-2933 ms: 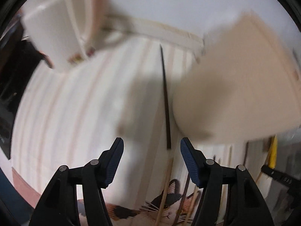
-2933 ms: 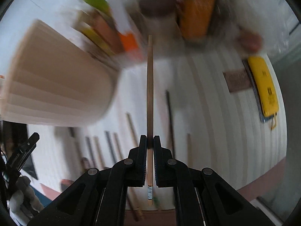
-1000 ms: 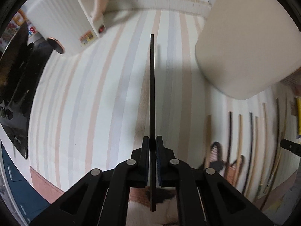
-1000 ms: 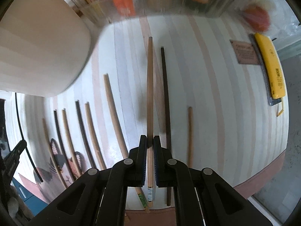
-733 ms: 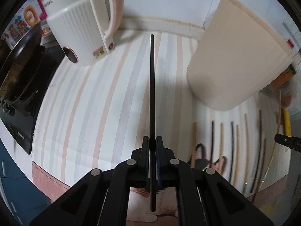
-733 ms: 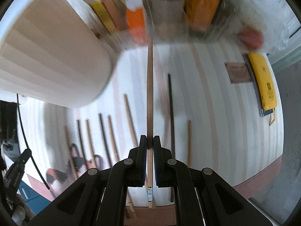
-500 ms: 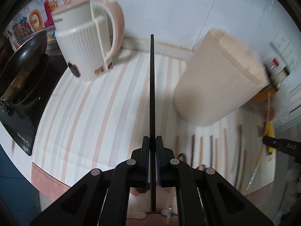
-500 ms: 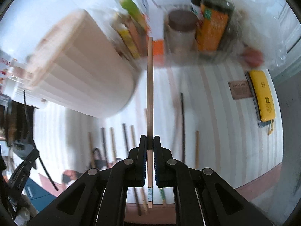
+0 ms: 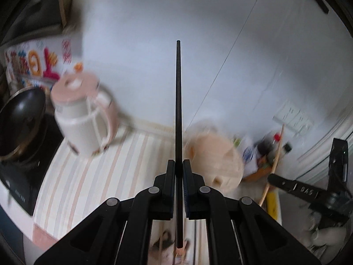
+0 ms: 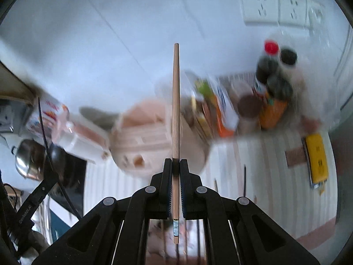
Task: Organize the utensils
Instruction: 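Raise both chopsticks over the beige holder and open both tools to drop them in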
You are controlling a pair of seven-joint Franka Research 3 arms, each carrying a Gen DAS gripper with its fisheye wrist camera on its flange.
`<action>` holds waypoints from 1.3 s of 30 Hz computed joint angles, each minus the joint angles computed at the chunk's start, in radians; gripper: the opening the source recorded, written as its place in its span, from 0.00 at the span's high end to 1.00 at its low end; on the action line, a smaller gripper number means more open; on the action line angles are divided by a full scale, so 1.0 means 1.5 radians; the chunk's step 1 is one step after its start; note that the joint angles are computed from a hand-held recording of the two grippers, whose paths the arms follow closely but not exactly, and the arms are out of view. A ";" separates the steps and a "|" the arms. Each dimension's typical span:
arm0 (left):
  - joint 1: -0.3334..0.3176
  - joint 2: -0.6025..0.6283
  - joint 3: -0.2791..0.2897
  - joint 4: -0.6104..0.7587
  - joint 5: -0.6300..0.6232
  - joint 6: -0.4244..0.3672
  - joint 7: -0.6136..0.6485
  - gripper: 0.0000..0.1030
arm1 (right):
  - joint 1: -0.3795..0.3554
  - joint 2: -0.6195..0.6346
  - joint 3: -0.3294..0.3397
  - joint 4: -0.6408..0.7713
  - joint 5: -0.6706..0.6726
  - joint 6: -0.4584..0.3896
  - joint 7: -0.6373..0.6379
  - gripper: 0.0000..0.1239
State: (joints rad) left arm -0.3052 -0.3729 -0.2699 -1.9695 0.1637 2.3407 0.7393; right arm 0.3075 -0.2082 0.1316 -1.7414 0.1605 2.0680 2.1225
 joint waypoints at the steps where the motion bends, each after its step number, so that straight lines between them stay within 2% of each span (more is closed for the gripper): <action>1: 0.006 0.018 -0.004 0.020 0.011 0.008 -0.005 0.96 | -0.002 0.013 0.002 0.019 -0.009 0.005 0.004 0.95; 7: 0.019 0.134 -0.021 0.145 0.076 0.027 -0.026 0.96 | -0.001 0.089 0.001 0.108 -0.065 0.053 0.045 0.95; 14: -0.002 0.264 -0.012 0.276 0.112 0.034 -0.025 0.96 | 0.015 0.169 -0.017 0.187 -0.121 0.096 0.090 0.95; 20: -0.022 0.336 0.006 0.322 0.128 0.054 -0.027 0.96 | 0.029 0.218 -0.037 0.225 -0.150 0.140 0.112 0.95; 24: -0.029 0.356 0.014 0.316 0.129 0.067 -0.039 0.96 | 0.036 0.235 -0.044 0.217 -0.163 0.174 0.118 0.95; 33: -0.039 0.332 0.009 0.262 0.128 0.033 -0.011 0.96 | 0.040 0.207 -0.044 0.127 -0.159 0.247 0.100 0.94; 35: -0.038 0.323 0.005 0.253 0.118 0.021 0.008 0.96 | 0.040 0.202 -0.039 0.120 -0.159 0.247 0.077 0.94; 39: -0.036 0.310 0.002 0.266 0.095 -0.030 0.035 0.94 | 0.033 0.202 -0.031 0.123 -0.094 0.217 -0.003 0.94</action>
